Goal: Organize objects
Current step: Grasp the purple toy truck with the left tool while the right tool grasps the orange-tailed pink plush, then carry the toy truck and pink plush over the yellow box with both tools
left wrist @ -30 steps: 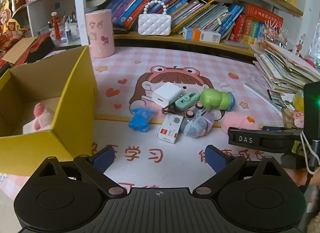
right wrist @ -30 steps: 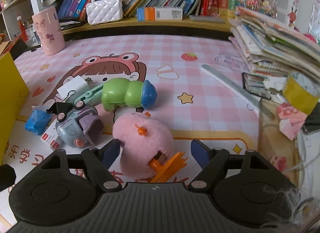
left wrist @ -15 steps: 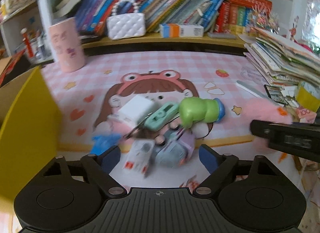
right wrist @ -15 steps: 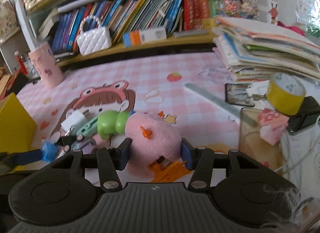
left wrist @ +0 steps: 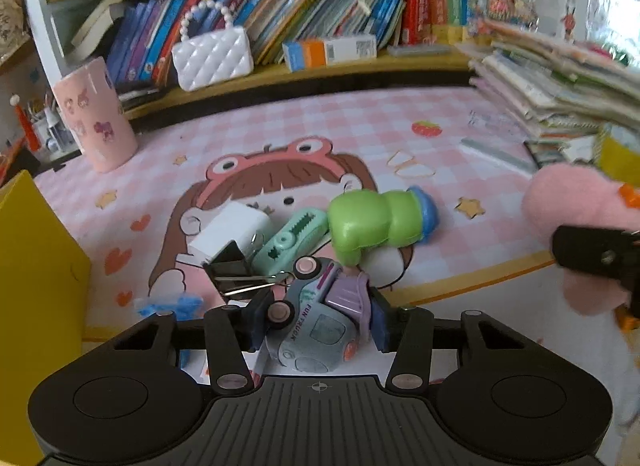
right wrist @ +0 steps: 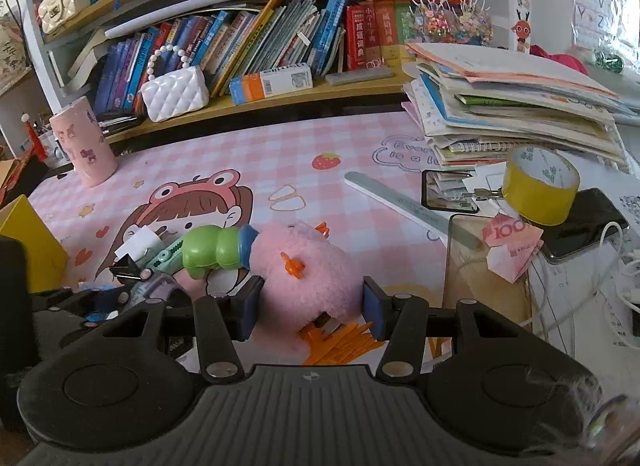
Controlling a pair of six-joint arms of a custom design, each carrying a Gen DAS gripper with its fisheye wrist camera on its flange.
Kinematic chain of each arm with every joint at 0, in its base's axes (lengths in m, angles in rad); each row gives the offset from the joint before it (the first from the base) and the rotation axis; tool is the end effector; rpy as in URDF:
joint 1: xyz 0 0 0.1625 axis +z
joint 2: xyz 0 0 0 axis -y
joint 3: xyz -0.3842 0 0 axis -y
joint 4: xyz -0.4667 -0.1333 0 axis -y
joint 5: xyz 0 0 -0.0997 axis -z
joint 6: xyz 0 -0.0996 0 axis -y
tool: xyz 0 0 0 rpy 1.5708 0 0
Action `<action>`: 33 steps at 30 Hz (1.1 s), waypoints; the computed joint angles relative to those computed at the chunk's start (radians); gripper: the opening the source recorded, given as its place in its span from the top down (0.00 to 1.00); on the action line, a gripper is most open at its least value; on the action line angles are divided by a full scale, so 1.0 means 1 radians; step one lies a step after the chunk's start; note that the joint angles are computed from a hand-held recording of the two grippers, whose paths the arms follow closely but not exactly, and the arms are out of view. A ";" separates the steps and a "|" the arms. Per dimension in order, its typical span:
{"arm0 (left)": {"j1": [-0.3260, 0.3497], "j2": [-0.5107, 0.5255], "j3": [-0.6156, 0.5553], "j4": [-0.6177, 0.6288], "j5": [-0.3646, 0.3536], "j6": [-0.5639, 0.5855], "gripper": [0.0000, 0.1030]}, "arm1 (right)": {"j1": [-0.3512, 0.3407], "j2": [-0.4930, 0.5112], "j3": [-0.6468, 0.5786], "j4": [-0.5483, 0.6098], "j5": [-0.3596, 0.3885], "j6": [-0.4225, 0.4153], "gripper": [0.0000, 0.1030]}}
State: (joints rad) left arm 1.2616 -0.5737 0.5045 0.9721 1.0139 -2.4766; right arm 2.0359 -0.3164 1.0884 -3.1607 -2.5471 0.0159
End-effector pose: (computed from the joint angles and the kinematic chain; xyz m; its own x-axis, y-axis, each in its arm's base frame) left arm -0.0549 -0.7828 0.2752 -0.5673 0.4194 -0.7087 0.7484 0.6216 -0.2313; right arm 0.4080 -0.6998 -0.0089 -0.7765 0.2988 0.5548 -0.2944 0.6064 -0.7386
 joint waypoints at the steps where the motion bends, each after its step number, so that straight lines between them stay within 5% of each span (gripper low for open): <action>1: 0.001 -0.014 0.010 0.002 0.017 -0.011 0.54 | 0.003 0.000 0.000 -0.002 -0.003 -0.005 0.52; 10: 0.024 -0.205 0.170 0.057 0.123 -0.140 0.54 | 0.051 0.008 0.024 0.053 0.003 0.032 0.52; 21: 0.078 -0.469 0.401 0.032 0.096 -0.198 0.54 | 0.139 0.077 -0.001 0.193 0.060 0.095 0.52; 33: 0.162 -0.608 0.428 0.034 0.081 -0.209 0.54 | 0.231 0.228 -0.187 0.363 0.124 0.124 0.52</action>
State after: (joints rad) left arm 1.4232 -1.1819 0.9326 1.0065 1.0949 -2.6858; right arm 2.2670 -0.0879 0.9018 -2.7979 -2.4232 0.1403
